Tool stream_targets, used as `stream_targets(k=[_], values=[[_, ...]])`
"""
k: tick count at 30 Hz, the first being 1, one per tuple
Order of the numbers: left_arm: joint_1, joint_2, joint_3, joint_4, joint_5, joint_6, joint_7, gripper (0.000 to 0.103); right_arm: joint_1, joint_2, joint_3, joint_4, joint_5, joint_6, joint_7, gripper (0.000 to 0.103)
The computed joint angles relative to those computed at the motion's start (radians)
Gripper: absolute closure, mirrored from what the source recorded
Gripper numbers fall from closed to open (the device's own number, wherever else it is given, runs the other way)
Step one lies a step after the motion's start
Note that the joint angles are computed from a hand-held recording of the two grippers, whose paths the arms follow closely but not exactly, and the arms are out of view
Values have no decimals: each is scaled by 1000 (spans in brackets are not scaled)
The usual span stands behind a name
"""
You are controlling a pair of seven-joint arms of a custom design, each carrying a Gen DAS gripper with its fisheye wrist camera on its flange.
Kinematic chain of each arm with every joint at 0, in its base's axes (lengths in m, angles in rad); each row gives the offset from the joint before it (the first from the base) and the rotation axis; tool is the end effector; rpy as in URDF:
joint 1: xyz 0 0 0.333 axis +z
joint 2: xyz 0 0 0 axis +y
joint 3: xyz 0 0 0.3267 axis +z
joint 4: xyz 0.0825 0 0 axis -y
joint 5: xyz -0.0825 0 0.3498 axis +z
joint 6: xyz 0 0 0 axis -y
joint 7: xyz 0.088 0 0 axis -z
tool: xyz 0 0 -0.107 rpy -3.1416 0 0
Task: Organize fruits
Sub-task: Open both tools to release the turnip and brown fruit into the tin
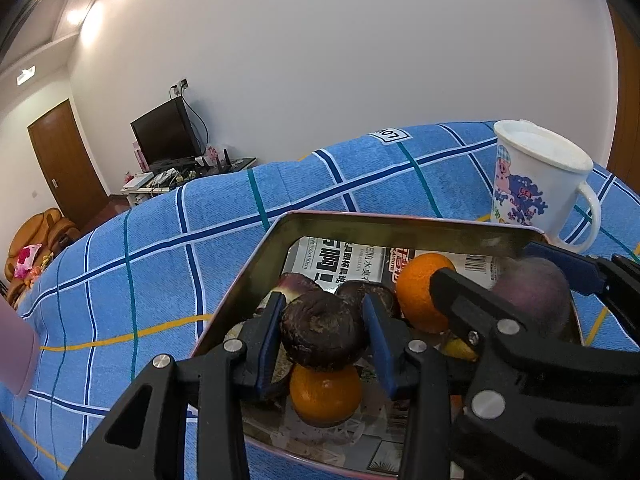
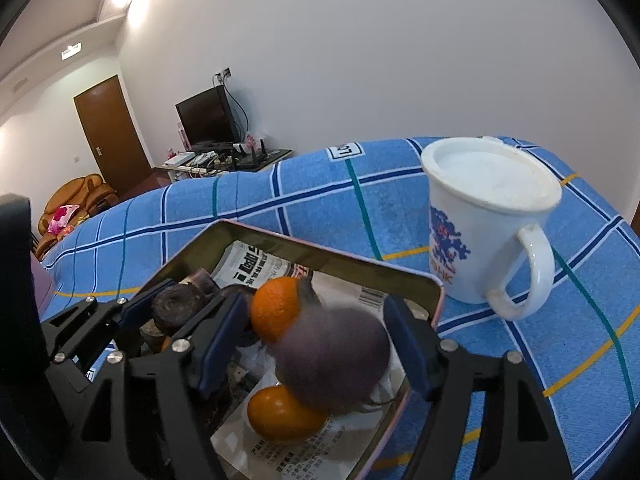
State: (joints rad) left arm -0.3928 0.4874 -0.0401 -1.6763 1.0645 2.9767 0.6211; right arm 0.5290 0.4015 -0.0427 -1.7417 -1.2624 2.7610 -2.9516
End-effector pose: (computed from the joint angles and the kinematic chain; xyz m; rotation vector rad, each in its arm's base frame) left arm 0.5944 -0.3362 0.4181 -1.2614 2.0299 -0.8432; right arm 0.5631 0.3471 0.4201 -1.4637 1.7804 -0.7220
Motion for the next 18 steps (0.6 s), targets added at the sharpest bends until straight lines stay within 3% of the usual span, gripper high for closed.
stream_targets(k=[5,10,16,18], values=[[1,-1,1,-2,-3,3,-2,61,13,-22,-16,-17,-91,-1,99,27],[16,1,-15,-5,-31,16,13,61,26,-60,-4,-43,-213,-76,219,26],[58,3,-77,-12,-152,14,134,61,10,-95,34,-74,-319,-154,343,26],[39,3,-60,-9,-158,3,136,61,7,-97,46,-77,-315,-187,342,26]])
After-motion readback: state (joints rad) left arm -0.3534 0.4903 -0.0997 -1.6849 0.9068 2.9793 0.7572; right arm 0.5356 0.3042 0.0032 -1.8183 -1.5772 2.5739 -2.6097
